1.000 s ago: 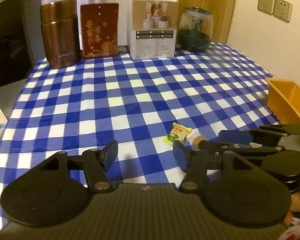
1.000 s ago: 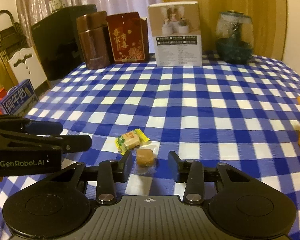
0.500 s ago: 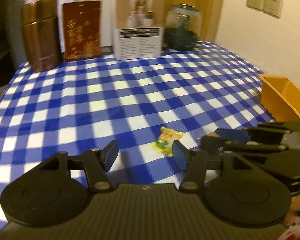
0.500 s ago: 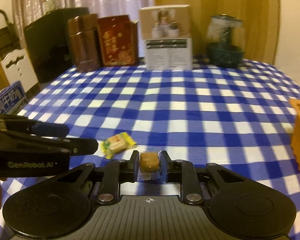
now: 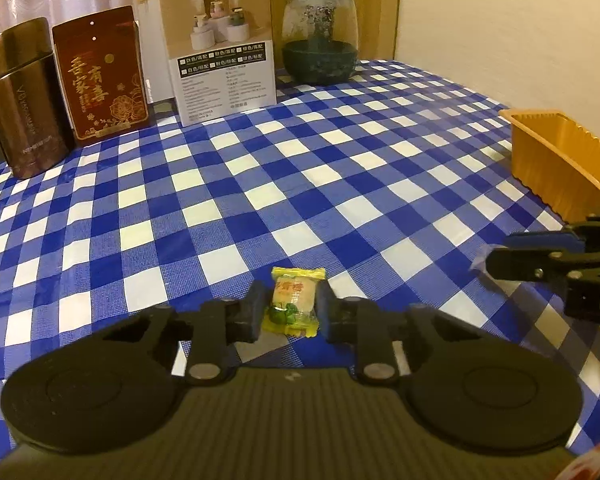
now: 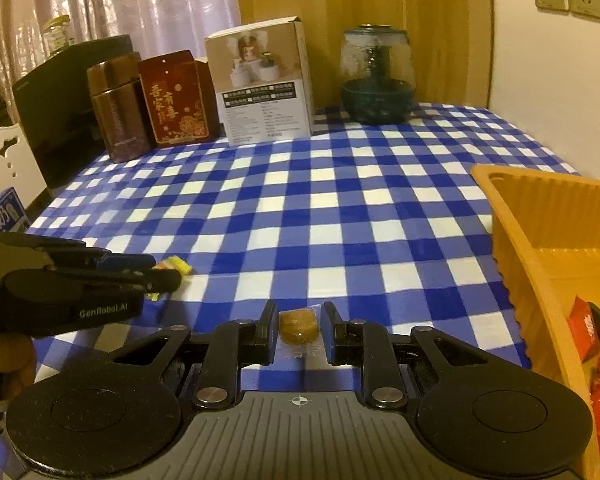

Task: Organize snacks
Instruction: 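Grasp the yellow-wrapped candy with the left gripper while the right grasps the brown square candy, then carry both held candies over the orange tray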

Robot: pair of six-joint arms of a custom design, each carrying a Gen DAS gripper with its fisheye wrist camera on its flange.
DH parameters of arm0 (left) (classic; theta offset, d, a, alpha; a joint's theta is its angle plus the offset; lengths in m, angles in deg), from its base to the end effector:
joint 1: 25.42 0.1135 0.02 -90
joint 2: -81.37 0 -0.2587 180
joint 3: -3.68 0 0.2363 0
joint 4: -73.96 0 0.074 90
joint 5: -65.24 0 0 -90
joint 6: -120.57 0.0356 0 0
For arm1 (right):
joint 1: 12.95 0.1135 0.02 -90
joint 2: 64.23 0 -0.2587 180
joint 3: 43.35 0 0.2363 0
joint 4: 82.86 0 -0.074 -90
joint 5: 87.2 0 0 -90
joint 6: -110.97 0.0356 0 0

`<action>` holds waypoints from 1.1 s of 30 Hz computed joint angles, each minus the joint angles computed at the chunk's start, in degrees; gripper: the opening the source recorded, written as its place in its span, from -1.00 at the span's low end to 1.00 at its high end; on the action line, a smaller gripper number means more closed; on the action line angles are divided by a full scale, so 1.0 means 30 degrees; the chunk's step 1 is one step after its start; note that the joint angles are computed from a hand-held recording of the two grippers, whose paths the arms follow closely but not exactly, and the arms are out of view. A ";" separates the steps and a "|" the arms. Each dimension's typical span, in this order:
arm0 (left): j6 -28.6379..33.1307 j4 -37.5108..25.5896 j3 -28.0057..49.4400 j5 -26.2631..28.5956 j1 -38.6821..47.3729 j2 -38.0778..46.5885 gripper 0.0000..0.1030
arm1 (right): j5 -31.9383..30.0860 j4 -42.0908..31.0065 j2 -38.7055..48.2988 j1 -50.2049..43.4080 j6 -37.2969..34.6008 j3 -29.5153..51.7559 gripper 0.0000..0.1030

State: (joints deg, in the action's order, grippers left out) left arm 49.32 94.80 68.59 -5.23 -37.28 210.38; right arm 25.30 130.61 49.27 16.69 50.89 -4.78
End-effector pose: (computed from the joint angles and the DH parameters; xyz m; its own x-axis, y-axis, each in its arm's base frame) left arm 0.3542 -0.0865 0.0282 -0.4962 0.4138 -0.7632 0.6246 0.7807 0.0171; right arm 0.2368 0.1191 0.0518 -0.6023 0.1875 -0.7759 0.1071 0.9822 0.1542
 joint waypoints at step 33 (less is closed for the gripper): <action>-1.1985 -0.4978 -1.3002 -0.5813 -0.8573 -1.9816 -0.62 | 0.9063 -2.3781 -2.1670 1.1514 1.0718 -0.4110 -0.55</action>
